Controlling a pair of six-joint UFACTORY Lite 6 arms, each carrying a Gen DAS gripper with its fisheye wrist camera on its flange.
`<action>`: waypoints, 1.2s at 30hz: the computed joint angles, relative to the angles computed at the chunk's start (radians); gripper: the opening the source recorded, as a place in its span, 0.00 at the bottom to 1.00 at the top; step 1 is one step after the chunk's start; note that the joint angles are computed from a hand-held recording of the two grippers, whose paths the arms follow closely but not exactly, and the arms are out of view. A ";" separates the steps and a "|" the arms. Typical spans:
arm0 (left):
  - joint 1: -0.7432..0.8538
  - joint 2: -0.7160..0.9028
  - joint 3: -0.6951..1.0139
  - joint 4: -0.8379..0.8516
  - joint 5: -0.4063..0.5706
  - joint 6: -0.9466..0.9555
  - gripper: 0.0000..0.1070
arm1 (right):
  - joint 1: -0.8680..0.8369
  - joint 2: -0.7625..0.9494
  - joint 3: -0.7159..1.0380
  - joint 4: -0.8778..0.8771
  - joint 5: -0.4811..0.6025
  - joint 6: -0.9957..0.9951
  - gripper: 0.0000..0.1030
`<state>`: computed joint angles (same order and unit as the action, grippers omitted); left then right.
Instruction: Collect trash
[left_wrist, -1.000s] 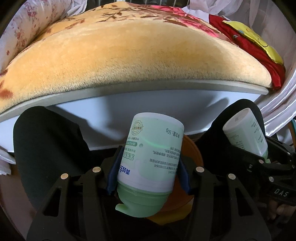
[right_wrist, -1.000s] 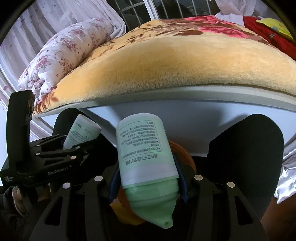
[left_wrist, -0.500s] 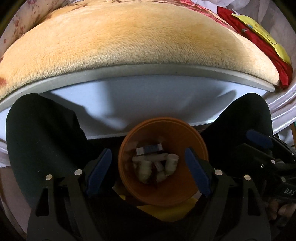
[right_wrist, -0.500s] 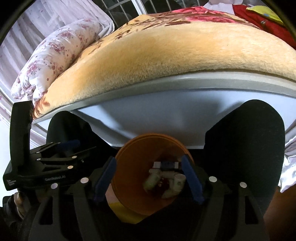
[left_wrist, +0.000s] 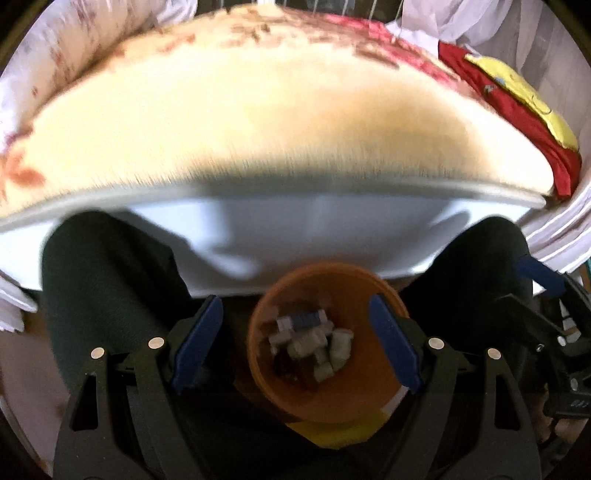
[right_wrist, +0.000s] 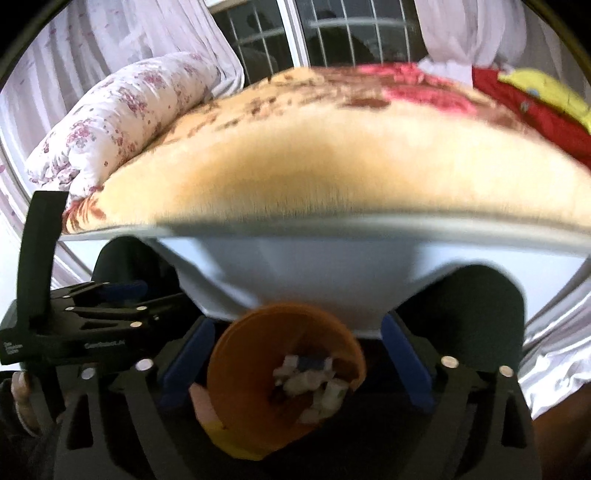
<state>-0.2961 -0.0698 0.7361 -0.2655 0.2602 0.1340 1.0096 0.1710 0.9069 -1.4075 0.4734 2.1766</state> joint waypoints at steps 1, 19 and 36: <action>-0.004 -0.030 -0.003 0.080 -0.011 -0.078 0.76 | 0.004 -0.003 0.010 0.007 0.024 -0.013 0.95; 0.084 0.146 0.440 0.490 -0.021 -0.471 0.87 | -0.211 0.066 0.400 0.127 0.179 -0.402 0.95; 0.103 0.330 0.633 0.382 -0.027 -0.331 0.87 | -0.246 0.226 0.574 0.192 0.177 -0.531 0.95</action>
<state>-0.1935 0.2607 1.3690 0.1160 0.2336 -0.1965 0.7634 0.3973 1.4805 -1.2158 0.6504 1.6452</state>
